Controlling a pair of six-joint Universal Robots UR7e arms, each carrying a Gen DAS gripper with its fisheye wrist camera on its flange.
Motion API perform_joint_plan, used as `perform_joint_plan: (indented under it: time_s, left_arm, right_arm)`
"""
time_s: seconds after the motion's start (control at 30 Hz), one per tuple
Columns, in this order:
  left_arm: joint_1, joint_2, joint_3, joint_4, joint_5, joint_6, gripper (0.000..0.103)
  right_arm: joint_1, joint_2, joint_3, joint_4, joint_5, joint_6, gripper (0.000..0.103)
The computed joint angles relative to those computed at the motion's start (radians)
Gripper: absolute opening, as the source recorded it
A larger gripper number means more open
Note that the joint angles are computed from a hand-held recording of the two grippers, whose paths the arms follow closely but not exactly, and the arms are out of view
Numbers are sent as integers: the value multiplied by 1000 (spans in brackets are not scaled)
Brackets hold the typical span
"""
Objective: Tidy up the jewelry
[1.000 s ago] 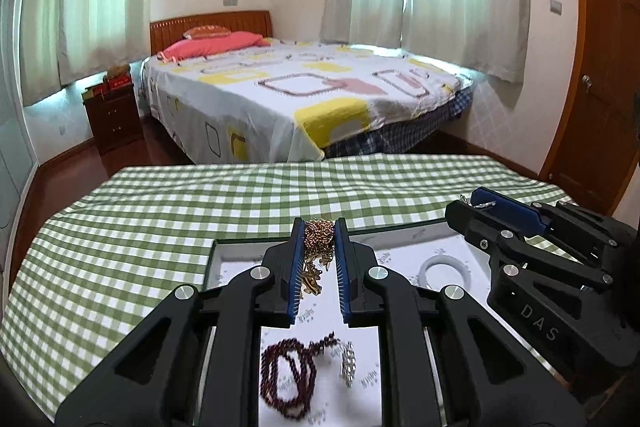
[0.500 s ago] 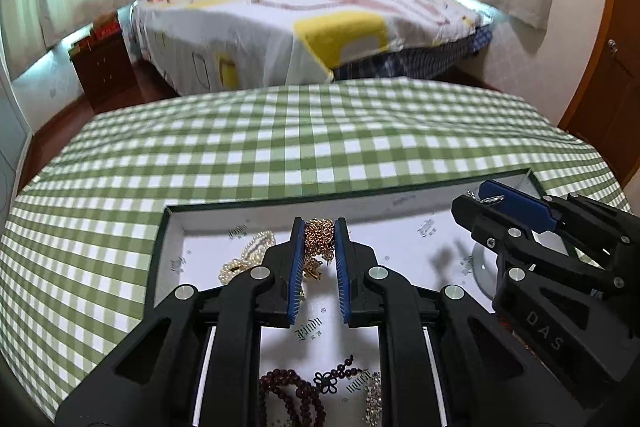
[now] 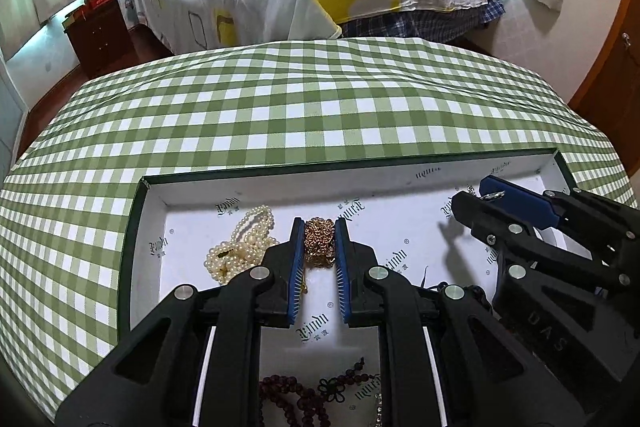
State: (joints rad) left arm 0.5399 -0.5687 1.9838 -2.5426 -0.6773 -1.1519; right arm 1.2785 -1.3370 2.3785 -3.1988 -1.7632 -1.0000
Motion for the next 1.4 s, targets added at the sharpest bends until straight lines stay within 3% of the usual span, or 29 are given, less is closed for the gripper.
perform_joint_plan:
  time_s: [0.17,0.27,0.37,0.93,1.17,1.4]
  left_arm:
    - [5,-1,-6,13,-16,2,21]
    - [5,-2,-9,31,-12,-16,33]
    - [8,-8,-5,40,-9,-40,42]
    - [-25,-42,19,131,46,-129,74]
    - [-56,-57,33,183,73,-174,89]
    - [-96,-80,59,223,82,-235,92]
  right_arm:
    - [7,14,-11,18,-22,6,25]
    - [5,16,-13,21,-29,17,36]
    - [-1,11,-12,15,-16,30,40]
    - [-19,-21,25,-98,7,-22,69]
    - [-61,-58,42,-93,38,-24,77]
    - [-101,-126,79,-101,92,-36,84]
